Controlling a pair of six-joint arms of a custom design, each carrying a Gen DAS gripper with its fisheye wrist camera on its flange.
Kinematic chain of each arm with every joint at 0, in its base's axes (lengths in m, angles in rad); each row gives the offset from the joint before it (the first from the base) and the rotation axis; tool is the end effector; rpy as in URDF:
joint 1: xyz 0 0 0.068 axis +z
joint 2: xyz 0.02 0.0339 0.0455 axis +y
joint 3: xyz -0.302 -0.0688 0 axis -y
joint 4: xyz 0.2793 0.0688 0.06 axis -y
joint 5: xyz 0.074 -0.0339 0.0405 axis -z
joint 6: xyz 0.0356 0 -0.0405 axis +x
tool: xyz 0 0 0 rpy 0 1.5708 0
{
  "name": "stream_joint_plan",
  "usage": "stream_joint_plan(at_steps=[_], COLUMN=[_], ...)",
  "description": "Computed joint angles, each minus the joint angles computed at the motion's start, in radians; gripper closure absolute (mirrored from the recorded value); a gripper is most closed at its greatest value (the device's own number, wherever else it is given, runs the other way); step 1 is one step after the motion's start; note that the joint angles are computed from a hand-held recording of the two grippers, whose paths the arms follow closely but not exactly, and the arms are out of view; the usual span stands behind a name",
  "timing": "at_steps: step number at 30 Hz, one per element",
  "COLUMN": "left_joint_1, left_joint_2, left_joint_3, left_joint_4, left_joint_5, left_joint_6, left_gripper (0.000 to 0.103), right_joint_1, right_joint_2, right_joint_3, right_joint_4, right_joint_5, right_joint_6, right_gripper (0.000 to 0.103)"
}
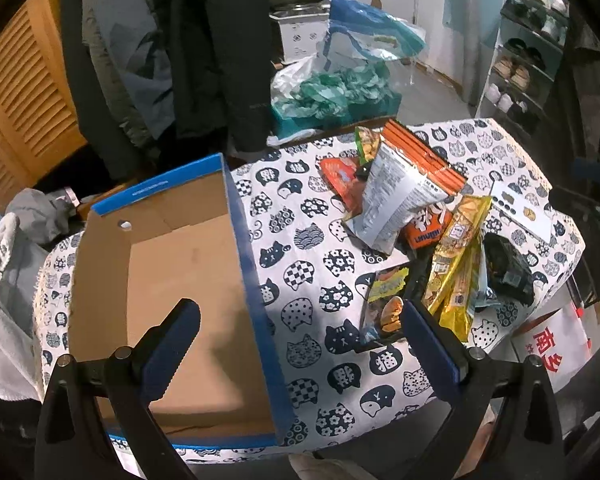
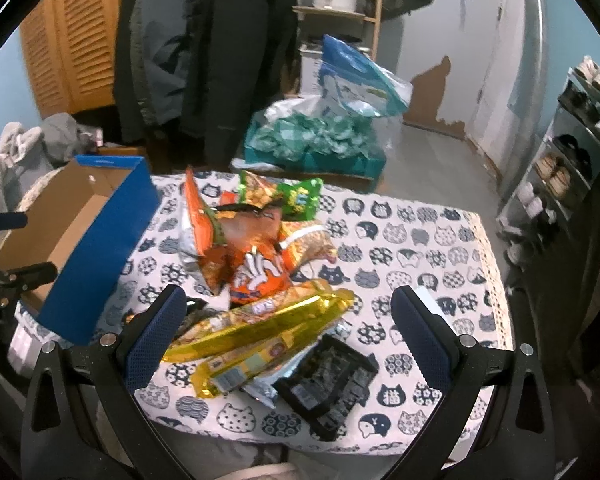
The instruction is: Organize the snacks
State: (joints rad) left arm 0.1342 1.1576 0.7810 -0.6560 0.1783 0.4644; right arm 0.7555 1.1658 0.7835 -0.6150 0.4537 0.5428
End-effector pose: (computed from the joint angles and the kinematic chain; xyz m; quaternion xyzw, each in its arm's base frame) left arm 0.2351 0.0254 0.2495 0.1812 0.9432 -0.0039 0.2783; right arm 0.1854 0.1532 0.2535 -0.0360 0.9361 -0.0053 0.3499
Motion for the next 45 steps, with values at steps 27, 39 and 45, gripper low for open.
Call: stream_joint_plan(at_steps=[27, 39, 45], left_joint_1=[-0.268, -0.338, -0.317], left_joint_2=[0.23, 0.419, 0.478], left_joint_3=[-0.057, -0.004, 0.023], left_joint_4=[0.154, 0.19, 0.177], left_joint_5=[-0.078, -0.113, -0.061], left_joint_6=[-0.071, -0.122, -0.124], left_gripper=[0.001, 0.001, 0.029], right_joint_1=[-0.269, -0.342, -0.378], right_joint_2=[0.243, 0.376, 0.42], right_joint_3=[-0.161, -0.191, -0.215], right_joint_4=[0.1, 0.207, 0.279], right_joint_5=[-0.257, -0.328, -0.362], right_joint_6=[0.123, 0.082, 0.042], right_gripper=[0.003, 0.003, 0.006])
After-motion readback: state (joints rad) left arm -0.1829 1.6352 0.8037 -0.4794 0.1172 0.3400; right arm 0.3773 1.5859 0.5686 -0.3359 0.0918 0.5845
